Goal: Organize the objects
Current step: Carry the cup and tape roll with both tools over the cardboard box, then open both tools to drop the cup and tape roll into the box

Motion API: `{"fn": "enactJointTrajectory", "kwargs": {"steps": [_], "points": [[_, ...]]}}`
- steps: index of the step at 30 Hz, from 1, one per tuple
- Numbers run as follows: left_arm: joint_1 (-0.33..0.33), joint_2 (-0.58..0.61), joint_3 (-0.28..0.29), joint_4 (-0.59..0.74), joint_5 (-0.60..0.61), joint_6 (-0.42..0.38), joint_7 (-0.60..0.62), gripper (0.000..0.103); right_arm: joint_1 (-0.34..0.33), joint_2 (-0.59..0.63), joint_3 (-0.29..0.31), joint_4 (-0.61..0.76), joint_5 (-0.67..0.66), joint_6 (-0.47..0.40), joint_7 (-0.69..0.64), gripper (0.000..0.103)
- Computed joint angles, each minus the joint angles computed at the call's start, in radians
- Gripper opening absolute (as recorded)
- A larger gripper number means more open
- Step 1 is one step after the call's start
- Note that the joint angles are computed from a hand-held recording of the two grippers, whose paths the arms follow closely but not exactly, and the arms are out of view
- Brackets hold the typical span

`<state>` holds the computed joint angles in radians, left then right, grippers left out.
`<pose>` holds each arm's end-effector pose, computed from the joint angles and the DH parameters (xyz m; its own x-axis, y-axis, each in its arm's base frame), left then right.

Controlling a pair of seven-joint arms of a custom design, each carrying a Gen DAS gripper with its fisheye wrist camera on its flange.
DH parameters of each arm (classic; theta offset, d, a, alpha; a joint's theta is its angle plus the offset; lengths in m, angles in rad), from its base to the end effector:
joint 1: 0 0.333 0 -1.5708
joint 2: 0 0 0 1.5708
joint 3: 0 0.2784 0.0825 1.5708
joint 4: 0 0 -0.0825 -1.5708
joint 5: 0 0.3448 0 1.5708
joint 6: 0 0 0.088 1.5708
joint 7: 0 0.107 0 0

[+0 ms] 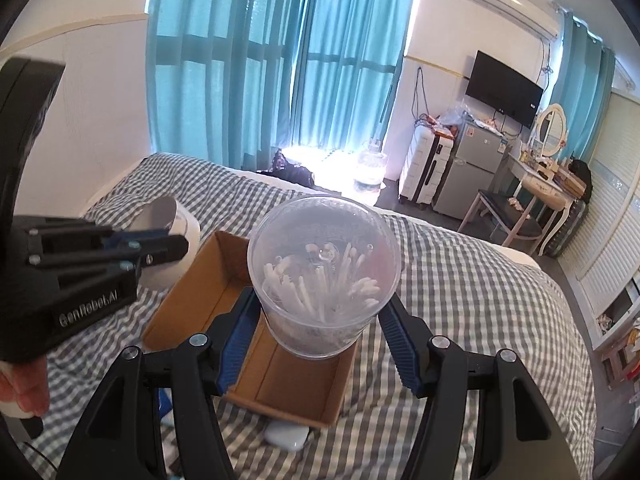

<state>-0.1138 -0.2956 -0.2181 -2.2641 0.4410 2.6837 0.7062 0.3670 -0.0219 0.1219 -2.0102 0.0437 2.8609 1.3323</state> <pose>0.4511 -0.1786 0.5356 0.1386 -0.9825 0.1247 -0.6934 -0.1862 -0.6961 0.4984 0.2631 0.5472 0.5792 -0.8023 0.1445 -0.4623 -0.4693 -0.7523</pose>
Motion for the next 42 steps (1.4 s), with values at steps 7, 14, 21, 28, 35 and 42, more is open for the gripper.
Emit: {"fn": "enactJointTrajectory", "kwargs": {"steps": [7,14,21,28,35,42], "points": [[0.014,0.122,0.014,0.045,0.019,0.025,0.022,0.006,0.016,0.179,-0.023,0.166,-0.036,-0.048,0.031,0.061],[0.020,0.225,0.032,0.083,0.063,0.053,0.015,0.006,0.037,0.334,-0.048,0.294,-0.025,-0.089,0.017,0.061],[0.011,0.295,0.046,0.110,0.104,0.059,0.002,0.006,0.070,0.402,-0.075,0.318,-0.041,-0.089,0.029,0.061],[-0.002,0.299,0.053,0.103,0.214,0.049,-0.056,0.006,0.078,0.413,-0.086,0.305,-0.047,-0.080,0.034,0.061],[-0.009,0.261,0.046,0.076,0.178,0.056,-0.002,0.013,0.057,0.332,-0.073,0.227,-0.007,-0.015,0.022,0.074],[-0.006,0.093,0.014,0.026,0.188,-0.014,-0.005,0.054,0.059,0.154,-0.091,0.112,-0.081,0.040,0.102,0.082]]}}
